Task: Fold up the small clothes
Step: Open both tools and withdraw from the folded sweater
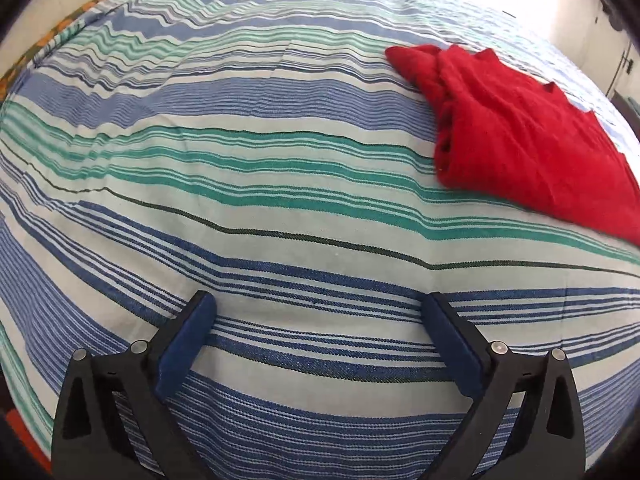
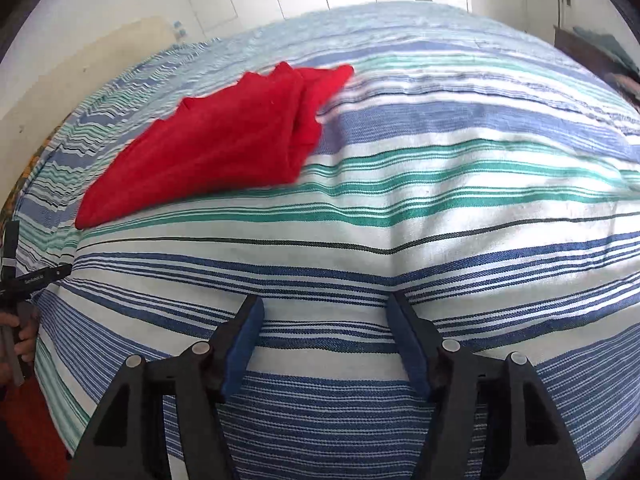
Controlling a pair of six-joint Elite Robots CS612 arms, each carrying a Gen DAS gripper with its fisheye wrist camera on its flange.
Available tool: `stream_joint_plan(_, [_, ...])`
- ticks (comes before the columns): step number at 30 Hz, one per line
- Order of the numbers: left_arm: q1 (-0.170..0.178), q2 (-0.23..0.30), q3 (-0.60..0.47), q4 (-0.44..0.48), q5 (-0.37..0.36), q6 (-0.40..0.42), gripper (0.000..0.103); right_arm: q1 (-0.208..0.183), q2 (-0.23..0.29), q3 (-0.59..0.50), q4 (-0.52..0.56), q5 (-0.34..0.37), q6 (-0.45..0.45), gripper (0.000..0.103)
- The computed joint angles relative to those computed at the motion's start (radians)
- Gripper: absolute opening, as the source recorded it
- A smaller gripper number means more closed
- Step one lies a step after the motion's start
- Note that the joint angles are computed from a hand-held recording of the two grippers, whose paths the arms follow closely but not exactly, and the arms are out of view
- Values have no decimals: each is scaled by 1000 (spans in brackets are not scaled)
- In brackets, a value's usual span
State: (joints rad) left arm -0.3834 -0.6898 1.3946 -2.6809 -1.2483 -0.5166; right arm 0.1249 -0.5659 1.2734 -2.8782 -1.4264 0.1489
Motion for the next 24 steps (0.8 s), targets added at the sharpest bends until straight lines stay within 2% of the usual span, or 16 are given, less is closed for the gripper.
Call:
stream_joint_plan(2, [1, 6, -4, -12, -4, 1, 102, 5, 5, -17, 26, -12, -28, 75])
stream_joint_plan(4, [2, 2, 11, -32, -5, 4, 102, 11, 10, -13, -3, -29, -49, 78])
stream_joint_plan(11, [-1, 0, 23, -44, 7, 10, 102, 10, 11, 21, -64, -39, -54, 79])
stream_joint_plan(21, [-8, -2, 23, -37, 28, 10, 102, 19, 16, 13, -60, -74, -64, 79])
stream_joint_plan(24, [-12, -11, 12, 28, 42, 9, 102, 19, 15, 15, -63, -72, -64, 79])
